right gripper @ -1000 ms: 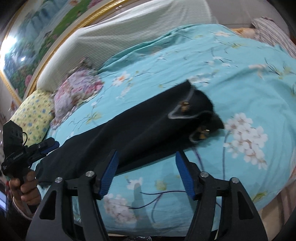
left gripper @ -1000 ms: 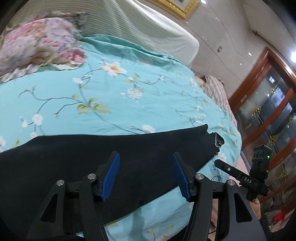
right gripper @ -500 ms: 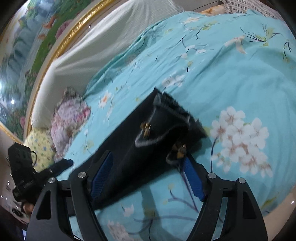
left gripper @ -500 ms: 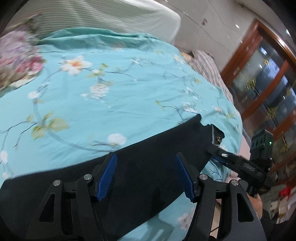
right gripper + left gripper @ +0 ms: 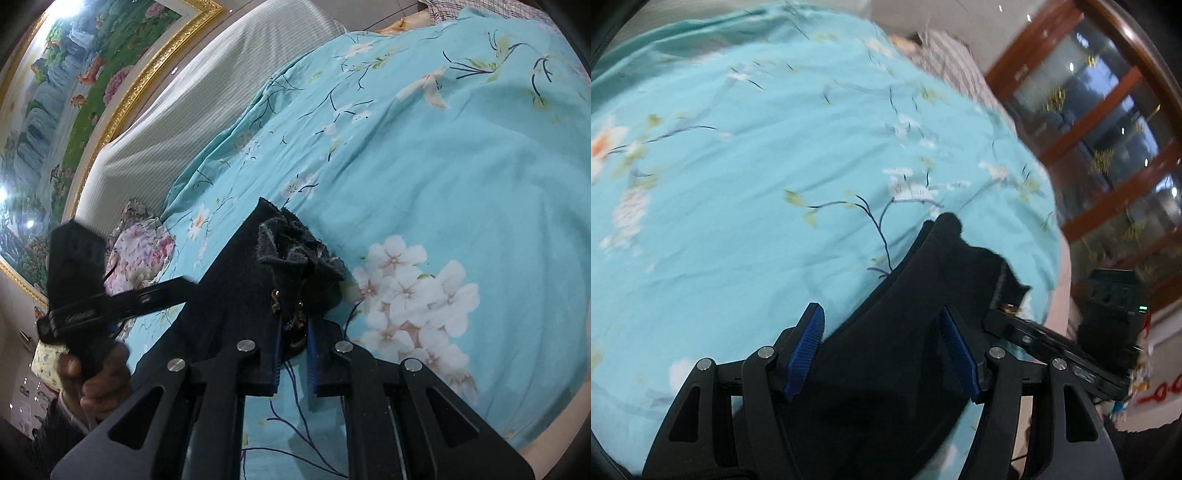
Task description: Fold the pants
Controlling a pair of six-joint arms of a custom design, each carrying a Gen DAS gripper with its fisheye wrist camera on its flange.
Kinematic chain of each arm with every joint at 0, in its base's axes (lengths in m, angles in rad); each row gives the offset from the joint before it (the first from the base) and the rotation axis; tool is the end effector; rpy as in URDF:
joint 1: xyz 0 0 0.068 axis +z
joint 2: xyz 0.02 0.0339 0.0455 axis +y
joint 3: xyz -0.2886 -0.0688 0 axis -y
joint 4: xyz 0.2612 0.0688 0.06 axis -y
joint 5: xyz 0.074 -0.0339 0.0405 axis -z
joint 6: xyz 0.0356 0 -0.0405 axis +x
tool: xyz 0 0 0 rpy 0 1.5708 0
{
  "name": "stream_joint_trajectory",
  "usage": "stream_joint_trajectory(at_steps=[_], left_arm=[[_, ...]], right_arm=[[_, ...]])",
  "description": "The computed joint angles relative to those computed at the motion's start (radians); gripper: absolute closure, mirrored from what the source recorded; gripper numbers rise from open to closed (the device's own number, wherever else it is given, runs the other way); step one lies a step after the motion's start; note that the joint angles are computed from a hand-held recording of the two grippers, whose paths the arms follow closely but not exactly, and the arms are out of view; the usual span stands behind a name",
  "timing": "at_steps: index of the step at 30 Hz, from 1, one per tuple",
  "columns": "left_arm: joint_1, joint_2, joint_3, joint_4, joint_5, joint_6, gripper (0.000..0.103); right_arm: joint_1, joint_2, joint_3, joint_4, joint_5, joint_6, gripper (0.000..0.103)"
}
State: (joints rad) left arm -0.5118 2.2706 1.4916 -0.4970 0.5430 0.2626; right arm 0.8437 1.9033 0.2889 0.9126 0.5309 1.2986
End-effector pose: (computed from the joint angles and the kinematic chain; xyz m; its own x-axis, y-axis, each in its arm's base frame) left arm 0.3958 -0.2434 0.0935 -0.6628 0.6272 -0.4089 0.7479 0.5282 -0.4020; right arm 0.1748 0.1694 0.0551 -0.4884 0.7007 -0.5201 0.3092 0.6963 0.6477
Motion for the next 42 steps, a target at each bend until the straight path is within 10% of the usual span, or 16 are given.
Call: stream_joint_trajectory(at_steps=[4,14,28,42], left_arm=[[-0.031,0.083,0.124,-0.065,-0.001,0.016,0.041],[-0.058,0.168,0.283,-0.199,0.084,0.034,0.091],[0.149,-0.195,-0.121,-0.014,0.308,0.064,0.093],[0.441,-0.314,-0.352,0.028,0.435,0.118,0.093]], right_arm=[[-0.003,0.002,-0.005,0.012,-0.001,-0.005,0.091],[-0.009,-0.001,0.001,-0.003,-0.011,-0.005,0.091],[0.021,-0.147,0.034,0.055,-0.064,-0.238,0.091],[0.086,0.035,0.388,-0.035,-0.275,-0.398,0.091]])
